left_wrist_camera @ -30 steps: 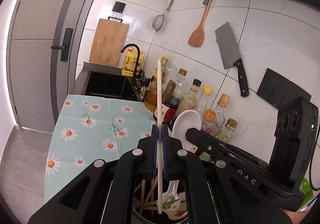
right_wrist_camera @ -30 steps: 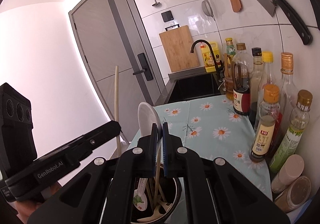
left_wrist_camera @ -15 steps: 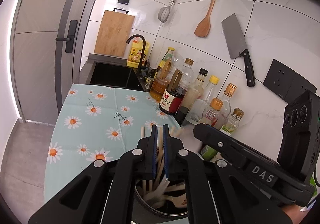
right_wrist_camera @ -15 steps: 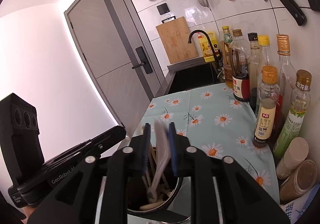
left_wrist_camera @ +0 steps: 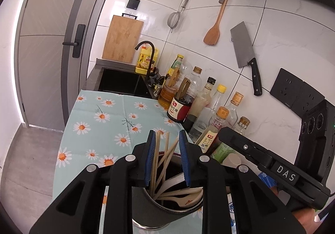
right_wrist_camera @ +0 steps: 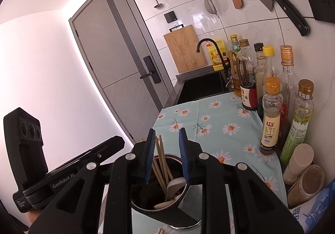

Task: Organize utensils
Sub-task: 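Open both tools to release the spoon and chopstick into the cup, then move both tools back down toward the last two chopsticks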

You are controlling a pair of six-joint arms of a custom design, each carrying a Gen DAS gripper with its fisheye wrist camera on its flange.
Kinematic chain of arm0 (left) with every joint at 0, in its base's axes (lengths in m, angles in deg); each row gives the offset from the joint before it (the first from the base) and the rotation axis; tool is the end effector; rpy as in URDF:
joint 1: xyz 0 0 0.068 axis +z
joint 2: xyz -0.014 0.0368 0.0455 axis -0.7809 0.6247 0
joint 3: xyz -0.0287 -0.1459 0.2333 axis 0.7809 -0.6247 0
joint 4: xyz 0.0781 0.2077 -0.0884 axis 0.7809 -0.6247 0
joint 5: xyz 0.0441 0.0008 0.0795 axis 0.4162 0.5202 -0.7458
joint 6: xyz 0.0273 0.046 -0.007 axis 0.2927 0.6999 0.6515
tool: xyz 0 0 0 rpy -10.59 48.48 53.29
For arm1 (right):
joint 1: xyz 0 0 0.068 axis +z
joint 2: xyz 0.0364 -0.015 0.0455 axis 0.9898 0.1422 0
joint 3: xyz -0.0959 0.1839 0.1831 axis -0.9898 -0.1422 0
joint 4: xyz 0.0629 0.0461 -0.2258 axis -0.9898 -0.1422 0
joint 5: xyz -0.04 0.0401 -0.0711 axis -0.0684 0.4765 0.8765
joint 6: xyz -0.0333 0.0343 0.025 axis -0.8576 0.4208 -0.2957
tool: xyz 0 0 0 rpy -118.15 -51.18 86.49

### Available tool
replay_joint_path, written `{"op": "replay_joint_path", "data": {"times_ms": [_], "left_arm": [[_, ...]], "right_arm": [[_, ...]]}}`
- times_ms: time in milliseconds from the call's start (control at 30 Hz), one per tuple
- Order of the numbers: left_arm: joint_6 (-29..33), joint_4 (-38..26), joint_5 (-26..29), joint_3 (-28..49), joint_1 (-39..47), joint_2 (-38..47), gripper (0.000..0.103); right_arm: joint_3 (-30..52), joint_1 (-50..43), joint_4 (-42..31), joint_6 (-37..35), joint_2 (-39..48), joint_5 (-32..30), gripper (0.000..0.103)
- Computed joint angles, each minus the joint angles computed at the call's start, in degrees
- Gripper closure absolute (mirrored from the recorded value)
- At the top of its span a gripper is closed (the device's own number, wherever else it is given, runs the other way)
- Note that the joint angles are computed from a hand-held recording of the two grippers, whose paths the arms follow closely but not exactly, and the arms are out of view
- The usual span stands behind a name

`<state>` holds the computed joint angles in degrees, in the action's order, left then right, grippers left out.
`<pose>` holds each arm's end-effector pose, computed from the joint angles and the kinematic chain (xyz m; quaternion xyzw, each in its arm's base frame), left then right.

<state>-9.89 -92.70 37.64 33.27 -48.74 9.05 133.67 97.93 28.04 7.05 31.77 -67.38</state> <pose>0.2504 -0.0040 0.3229 0.0348 0.8375 -0.2149 0.5012 0.2659 0.0866 0.3435 -0.0546 0.8198 0.2733 0.5003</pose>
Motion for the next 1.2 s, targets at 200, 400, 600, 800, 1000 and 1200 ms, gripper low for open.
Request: {"op": "replay_joint_path", "data": {"times_ms": [200, 400, 600, 800, 1000, 1200], "left_arm": [[1.2, -6.5, 1.9, 1.6, 2.1, -4.0, 0.081], [4.4, -14.5, 4.2, 3.9, 6.0, -7.7, 0.079], [8.3, -21.2, 5.6, 5.1, 9.5, -10.3, 0.074], [13.0, -27.4, 8.1, 5.0, 13.2, -12.6, 0.066], [19.8, -34.6, 12.5, 4.8, 17.9, -13.5, 0.066], [28.0, -41.1, 16.2, 3.5, 23.2, -13.2, 0.066]], "right_arm": [[-0.4, -1.0, -3.1, 0.4, -4.4, -1.8, 0.073], [0.8, -1.6, -8.8, -1.0, -7.7, -3.5, 0.066], [0.0, -1.3, -12.8, -0.4, -10.7, -4.5, 0.059], [-3.0, -1.5, -17.0, 1.6, -14.8, -5.3, 0.056], [-4.9, -1.4, -22.5, 2.5, -18.1, -4.4, 0.052], [-5.3, 0.7, -28.1, 2.8, -18.2, -2.5, 0.05]]}}
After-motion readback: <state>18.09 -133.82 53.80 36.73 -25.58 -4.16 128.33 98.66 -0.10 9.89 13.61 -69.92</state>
